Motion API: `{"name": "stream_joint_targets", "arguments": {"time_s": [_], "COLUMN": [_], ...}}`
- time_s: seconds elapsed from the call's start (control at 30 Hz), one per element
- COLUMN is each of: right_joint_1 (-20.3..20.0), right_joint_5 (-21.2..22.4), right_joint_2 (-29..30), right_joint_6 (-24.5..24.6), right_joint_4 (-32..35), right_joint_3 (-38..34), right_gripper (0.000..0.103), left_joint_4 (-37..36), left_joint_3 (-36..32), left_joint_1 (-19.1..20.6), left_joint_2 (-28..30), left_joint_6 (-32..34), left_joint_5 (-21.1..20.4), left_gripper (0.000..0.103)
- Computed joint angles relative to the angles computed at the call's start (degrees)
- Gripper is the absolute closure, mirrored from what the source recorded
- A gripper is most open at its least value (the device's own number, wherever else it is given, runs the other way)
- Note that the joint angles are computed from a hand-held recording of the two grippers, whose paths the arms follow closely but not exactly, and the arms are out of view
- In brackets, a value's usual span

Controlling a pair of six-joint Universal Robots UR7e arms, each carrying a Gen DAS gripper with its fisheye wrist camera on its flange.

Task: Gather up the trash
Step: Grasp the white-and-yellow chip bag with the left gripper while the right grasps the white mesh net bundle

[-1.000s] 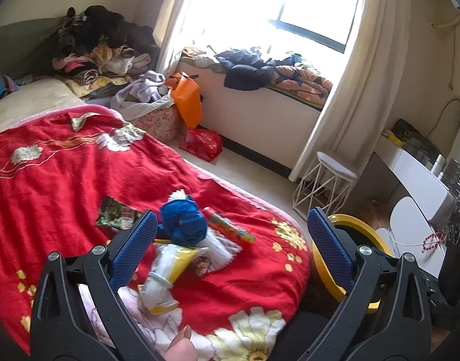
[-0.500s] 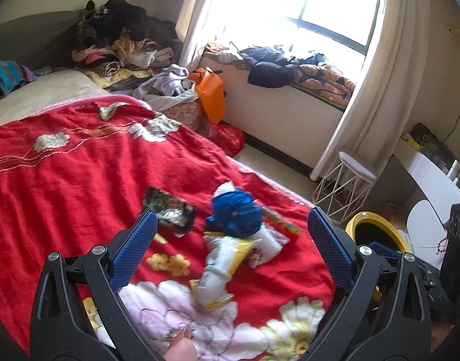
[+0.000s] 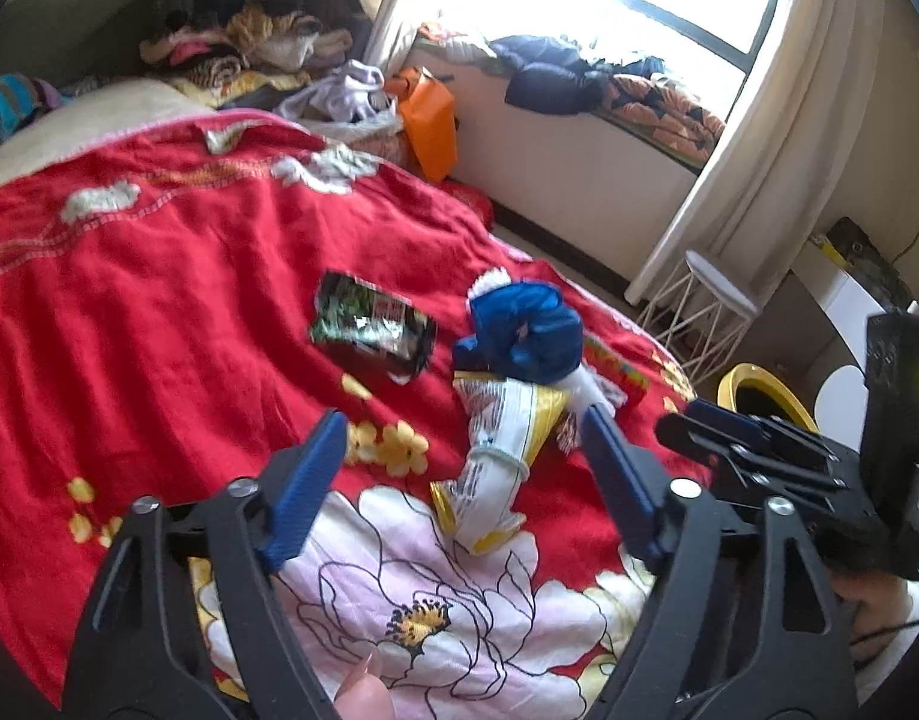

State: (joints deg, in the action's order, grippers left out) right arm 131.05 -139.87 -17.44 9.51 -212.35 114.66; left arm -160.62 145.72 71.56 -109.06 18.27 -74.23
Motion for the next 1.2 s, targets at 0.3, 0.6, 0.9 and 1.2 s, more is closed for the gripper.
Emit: {"name": "stream_joint_targets", "arguments": {"time_s": [0.3, 0.6, 0.9, 1.2], "right_joint_1": [-2.60, -5.01, -5.14, -2.99], "right_joint_5": [1.69, 2.59, 5.34, 6.46], "right_joint_2": [1.18, 1.51, 1.24, 0.73], "right_joint_6": [-1.91, 0.10, 0.62, 1.79], "right_joint_4": [3.04, 7.09, 3.65, -0.31], "right_joint_3": [-2.75, -4.56, -2.89, -0.58], "right_gripper": [0.071, 0.078, 0.093, 0.094], "left_joint_4": [3.49, 3.40, 3.36, 4.31], "left_joint_3": [-0.51, -0.06, 0.03, 0.06], "left_joint_1": [1.85, 2.04, 2.79, 2.77], "left_joint_2": [1.97, 4.09, 5.85, 4.76], "left_joint_6": [-0.27, -0.94, -1.51, -0.44], "left_joint_5": [-2.27, -2.29, -0.50, -0.93], "left_gripper": [0.051, 0.053, 0.071, 0.082]}}
